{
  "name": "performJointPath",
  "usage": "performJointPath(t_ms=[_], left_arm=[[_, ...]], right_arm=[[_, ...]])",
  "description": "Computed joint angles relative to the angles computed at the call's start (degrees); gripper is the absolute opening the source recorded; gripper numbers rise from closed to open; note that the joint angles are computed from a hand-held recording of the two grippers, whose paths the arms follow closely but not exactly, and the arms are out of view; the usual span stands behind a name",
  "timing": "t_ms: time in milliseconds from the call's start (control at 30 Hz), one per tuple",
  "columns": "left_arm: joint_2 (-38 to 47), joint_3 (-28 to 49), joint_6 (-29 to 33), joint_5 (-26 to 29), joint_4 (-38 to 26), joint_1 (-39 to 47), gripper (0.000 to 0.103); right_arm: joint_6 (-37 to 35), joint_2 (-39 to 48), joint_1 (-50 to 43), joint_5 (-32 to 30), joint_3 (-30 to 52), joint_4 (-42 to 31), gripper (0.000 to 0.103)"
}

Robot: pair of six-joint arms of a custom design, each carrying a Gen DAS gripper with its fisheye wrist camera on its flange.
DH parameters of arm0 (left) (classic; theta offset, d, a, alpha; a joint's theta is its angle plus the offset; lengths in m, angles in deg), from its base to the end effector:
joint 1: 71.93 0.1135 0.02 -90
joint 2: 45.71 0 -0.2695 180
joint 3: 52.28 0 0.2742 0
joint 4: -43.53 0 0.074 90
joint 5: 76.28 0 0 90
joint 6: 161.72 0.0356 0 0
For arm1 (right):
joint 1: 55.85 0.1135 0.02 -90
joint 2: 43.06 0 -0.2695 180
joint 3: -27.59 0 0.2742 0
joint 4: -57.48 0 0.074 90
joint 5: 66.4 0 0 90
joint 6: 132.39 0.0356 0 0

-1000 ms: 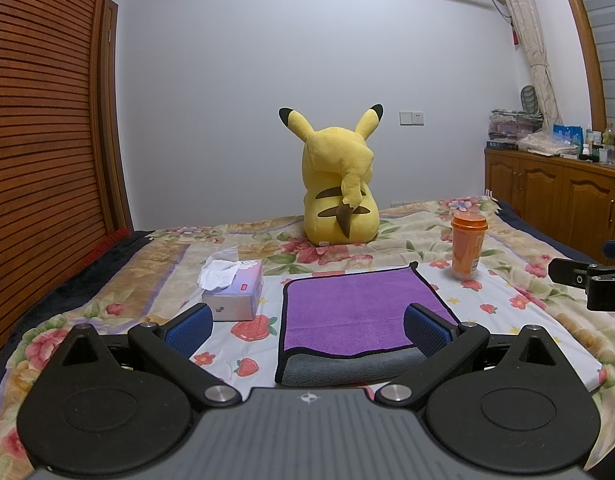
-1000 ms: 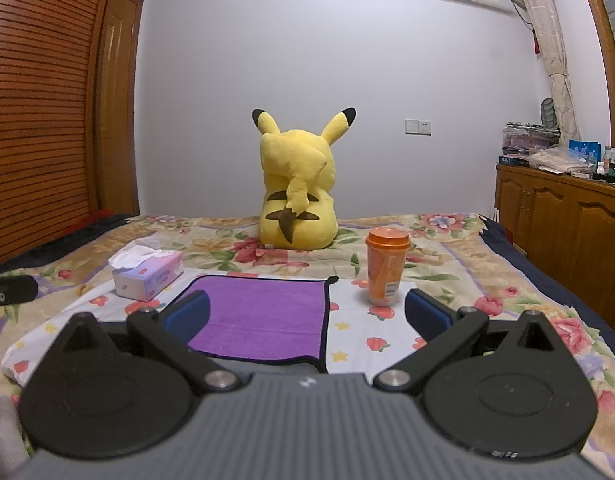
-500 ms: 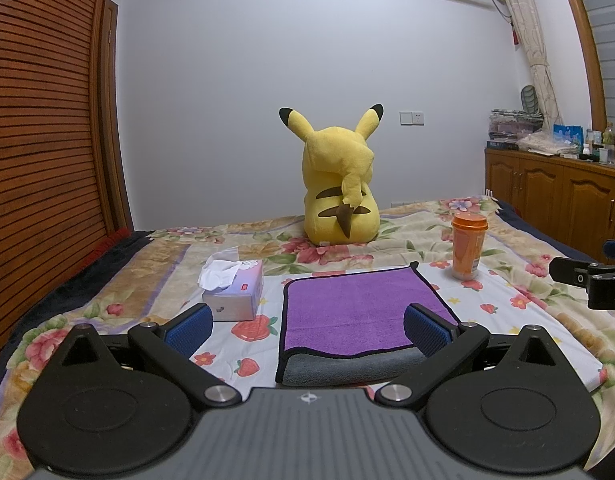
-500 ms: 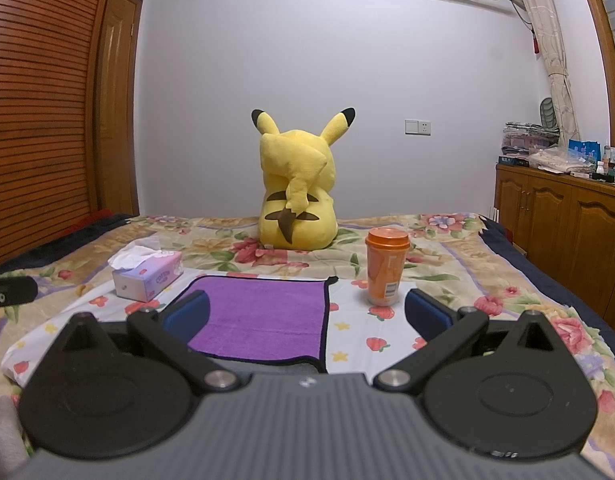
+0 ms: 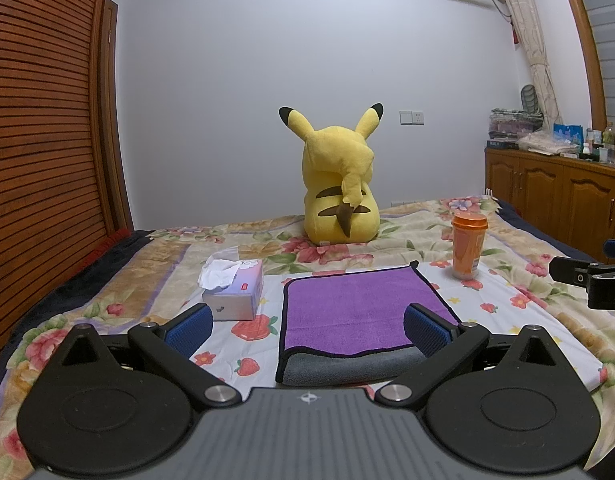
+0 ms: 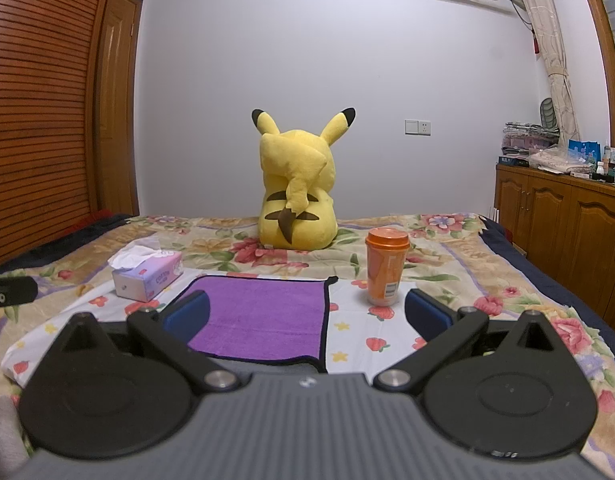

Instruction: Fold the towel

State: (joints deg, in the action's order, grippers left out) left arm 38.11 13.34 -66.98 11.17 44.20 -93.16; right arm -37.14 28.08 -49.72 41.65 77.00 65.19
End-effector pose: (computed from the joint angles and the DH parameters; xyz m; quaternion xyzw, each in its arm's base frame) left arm 0.3324 -0.1274 0.2628 0.1684 0.7887 -0.0670 0.5874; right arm 0.2917 0.0202 0.2409 0.0906 0.7791 -0.0627 0.6172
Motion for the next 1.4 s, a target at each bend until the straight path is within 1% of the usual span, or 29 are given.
performJointPath(t_ms=[200,233,267,400,600,900,1400], left_arm=[[0.3,-0.1,0.4,0.7,-0.6,0.8,0.103],[0.2,0.0,0.2,-0.1,-1.2,-0.1,0.103],[0.7,1.7,0.2,-0.3,-2.8,-0.2,0.103],[1.0,2.1,0.3,0.1,-4.4,0.2,0.103],[3.1,4.8,0.7,1.3,-8.5,0.6,0.103],[5.6,7.1,1.8,1.3,-10.7,0.2,0.103],[12.4,14.4,3.2,1.7,-15.4,0.8,0.103]], right_arm=[[0.1,0.3,0.6,0.3,0.0,-0.2,0.103],[0.1,0.6,0.6,0.3,0.1,-0.2,0.103],[0.0,0.7,0.6,0.2,0.3,-0.4,0.103],[-0.2,1.8,0.5,-0.1,1.5,-1.6,0.103],[-0.6,3.7,0.6,0.0,3.3,-3.5,0.103],[-0.7,6.2,0.1,-0.8,5.4,-5.2,0.103],[-0.7,11.5,-0.7,-2.3,9.8,-8.4,0.103]])
